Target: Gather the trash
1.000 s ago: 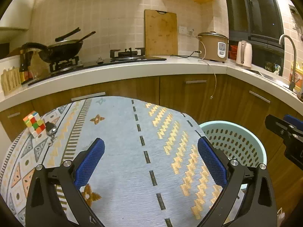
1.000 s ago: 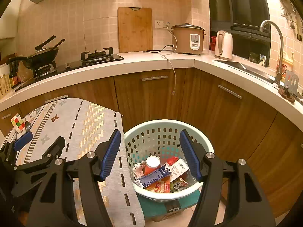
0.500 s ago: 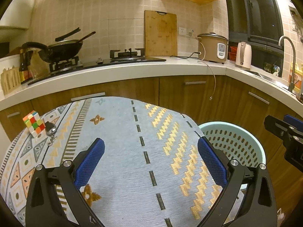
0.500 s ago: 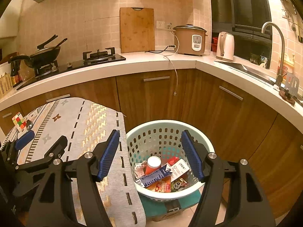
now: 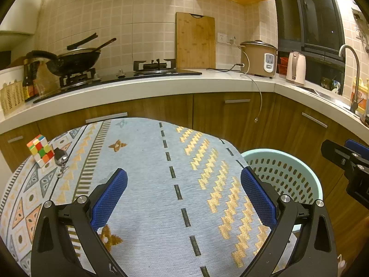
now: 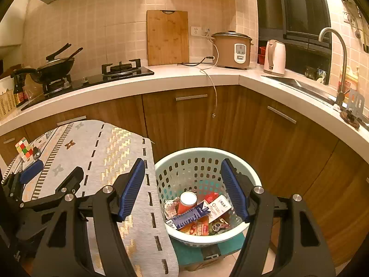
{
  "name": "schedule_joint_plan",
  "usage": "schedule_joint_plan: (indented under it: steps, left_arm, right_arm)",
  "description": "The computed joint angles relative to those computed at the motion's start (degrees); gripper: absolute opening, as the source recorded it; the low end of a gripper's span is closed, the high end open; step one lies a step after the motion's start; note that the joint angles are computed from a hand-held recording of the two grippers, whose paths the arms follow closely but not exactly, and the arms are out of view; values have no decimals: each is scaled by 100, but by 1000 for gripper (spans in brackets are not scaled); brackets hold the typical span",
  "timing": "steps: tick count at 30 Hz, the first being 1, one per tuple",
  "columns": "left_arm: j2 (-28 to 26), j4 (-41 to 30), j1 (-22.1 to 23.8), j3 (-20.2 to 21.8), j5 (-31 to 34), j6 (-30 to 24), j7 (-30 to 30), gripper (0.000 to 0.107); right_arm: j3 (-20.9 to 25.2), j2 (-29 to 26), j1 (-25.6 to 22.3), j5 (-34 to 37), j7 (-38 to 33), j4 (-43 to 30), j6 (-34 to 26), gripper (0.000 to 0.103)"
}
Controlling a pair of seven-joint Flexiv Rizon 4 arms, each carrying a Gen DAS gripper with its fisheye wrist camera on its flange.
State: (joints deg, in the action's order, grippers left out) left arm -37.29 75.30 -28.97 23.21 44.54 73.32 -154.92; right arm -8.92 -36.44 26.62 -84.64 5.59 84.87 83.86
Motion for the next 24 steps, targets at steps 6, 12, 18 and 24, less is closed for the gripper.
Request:
schedule_joint_plan:
  steps: [6, 12, 18, 24]
  left_arm:
    - [23, 8, -36, 9, 66, -48, -85, 95]
    - [35, 9, -15, -35, 94, -86, -94, 95]
    - [43, 6, 4, -67, 119, -104, -102, 95]
    - [46, 10, 13, -74, 152, -72, -111, 95]
  right_arm:
    - [20, -11, 10, 51, -61, 7, -38, 64]
    - [-13, -25, 25, 52, -45, -17, -12, 64]
    - [-19, -24, 36, 78, -58, -19, -13, 64]
    - [-38, -24, 36, 25, 7, -28, 14, 64]
